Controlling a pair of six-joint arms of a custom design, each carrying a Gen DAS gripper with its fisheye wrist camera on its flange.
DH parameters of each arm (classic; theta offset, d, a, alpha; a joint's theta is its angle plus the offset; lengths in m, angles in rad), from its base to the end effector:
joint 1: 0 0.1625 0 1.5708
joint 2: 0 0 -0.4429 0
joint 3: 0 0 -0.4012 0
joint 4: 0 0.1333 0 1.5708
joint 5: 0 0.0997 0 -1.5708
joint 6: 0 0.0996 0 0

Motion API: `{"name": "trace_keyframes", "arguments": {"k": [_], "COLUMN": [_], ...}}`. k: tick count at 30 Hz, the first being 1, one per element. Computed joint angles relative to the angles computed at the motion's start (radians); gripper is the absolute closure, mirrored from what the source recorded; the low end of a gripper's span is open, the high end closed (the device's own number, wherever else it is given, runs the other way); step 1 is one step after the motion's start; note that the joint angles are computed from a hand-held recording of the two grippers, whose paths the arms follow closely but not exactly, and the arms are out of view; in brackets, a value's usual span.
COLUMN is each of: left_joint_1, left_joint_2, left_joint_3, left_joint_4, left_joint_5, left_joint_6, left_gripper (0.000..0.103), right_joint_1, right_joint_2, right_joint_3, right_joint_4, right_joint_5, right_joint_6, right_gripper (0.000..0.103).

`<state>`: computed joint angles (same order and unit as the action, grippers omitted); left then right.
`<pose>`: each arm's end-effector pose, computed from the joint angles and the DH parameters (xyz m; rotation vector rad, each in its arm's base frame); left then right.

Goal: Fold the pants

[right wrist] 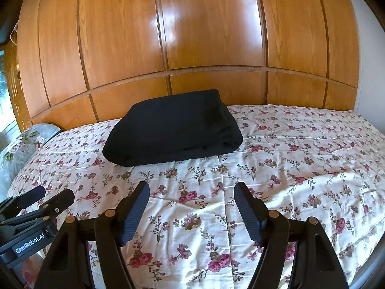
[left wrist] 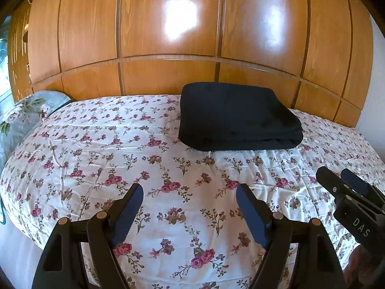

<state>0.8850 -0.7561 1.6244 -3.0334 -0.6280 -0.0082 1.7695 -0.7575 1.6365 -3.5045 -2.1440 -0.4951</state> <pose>-0.2757 -0.6747 0.1675 0.4146 2.2283 -1.0331 0.2158 -0.6703 0.2033 0.3904 -2.1836 1.1641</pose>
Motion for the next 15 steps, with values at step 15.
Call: {"name": "trace_keyframes", "arguments": {"k": [15], "left_joint_1": [0.002], "left_joint_2": [0.0], "left_joint_3": [0.0], "left_joint_4": [0.007], "left_joint_5": [0.008], "left_joint_6": [-0.014], "left_gripper": [0.023], "right_joint_1": [0.001], "right_joint_2": [0.004], "right_joint_3": [-0.003], "right_joint_4": [0.007], "right_joint_5": [0.0], "right_joint_6": [0.009], "right_gripper": [0.03]}}
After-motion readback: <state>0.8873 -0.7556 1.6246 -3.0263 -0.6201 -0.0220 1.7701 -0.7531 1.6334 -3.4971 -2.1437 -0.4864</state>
